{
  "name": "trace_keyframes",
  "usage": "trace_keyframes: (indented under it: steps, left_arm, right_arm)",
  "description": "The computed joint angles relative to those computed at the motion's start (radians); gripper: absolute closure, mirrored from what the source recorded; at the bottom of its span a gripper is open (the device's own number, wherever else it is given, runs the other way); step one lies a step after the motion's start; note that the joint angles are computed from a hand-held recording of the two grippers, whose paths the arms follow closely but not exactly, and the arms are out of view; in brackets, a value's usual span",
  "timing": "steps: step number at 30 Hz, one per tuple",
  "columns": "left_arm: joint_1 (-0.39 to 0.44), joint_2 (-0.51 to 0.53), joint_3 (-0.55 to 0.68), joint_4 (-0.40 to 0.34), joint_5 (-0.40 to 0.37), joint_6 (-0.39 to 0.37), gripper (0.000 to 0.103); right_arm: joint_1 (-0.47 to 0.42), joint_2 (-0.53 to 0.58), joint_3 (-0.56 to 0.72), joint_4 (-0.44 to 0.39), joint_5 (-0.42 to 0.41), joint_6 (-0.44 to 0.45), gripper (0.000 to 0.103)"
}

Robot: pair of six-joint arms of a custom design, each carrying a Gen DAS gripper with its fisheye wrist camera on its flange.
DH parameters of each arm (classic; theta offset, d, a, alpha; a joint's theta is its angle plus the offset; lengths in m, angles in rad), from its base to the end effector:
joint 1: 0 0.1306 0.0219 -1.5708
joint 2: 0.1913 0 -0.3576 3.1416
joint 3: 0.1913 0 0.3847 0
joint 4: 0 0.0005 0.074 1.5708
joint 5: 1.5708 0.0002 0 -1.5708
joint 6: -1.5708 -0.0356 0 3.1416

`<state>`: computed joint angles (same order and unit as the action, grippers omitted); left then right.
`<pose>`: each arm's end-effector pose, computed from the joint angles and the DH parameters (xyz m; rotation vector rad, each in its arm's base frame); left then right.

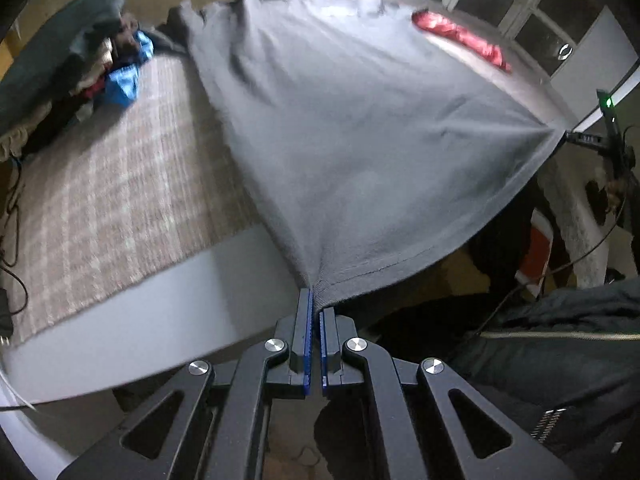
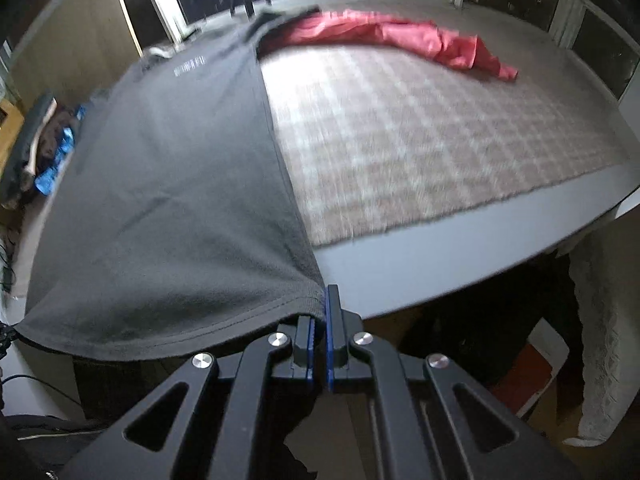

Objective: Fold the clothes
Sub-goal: 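Lower the held shirt flat onto the rug with both grippers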

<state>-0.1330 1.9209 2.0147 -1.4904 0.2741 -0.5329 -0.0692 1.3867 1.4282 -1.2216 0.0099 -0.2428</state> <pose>0.6011 -0.0906 0.3664 0.9801 2.7273 -0.3415 0.4493 -0.0320 0.4027 0.4302 2.7175 0.0336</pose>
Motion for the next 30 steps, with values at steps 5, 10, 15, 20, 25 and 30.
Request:
trace_keyframes:
  steps: [5, 10, 15, 20, 25, 30]
  left_arm:
    - [0.004, 0.017, 0.007, -0.010, 0.007, 0.007, 0.100]
    - [0.012, 0.017, 0.082, -0.030, 0.064, 0.011, 0.100]
    - [0.015, 0.026, 0.134, -0.031, 0.065, 0.003, 0.100]
    - [-0.005, 0.037, 0.200, -0.037, 0.034, 0.006, 0.101]
    - [-0.036, -0.019, 0.114, -0.059, 0.064, -0.046, 0.101]
    - [-0.036, -0.006, 0.005, -0.048, 0.003, -0.008, 0.101]
  right_arm:
    - [0.002, 0.012, -0.011, 0.004, -0.014, -0.033, 0.100]
    - [-0.011, -0.013, 0.016, 0.020, -0.034, -0.047, 0.099]
    - [-0.010, 0.004, 0.036, 0.035, -0.025, -0.030, 0.099]
    - [-0.032, -0.024, 0.037, 0.073, -0.029, -0.012, 0.100]
    - [-0.108, -0.056, -0.065, 0.088, -0.049, -0.053, 0.100]
    - [-0.110, -0.024, -0.092, 0.100, -0.064, -0.039, 0.100]
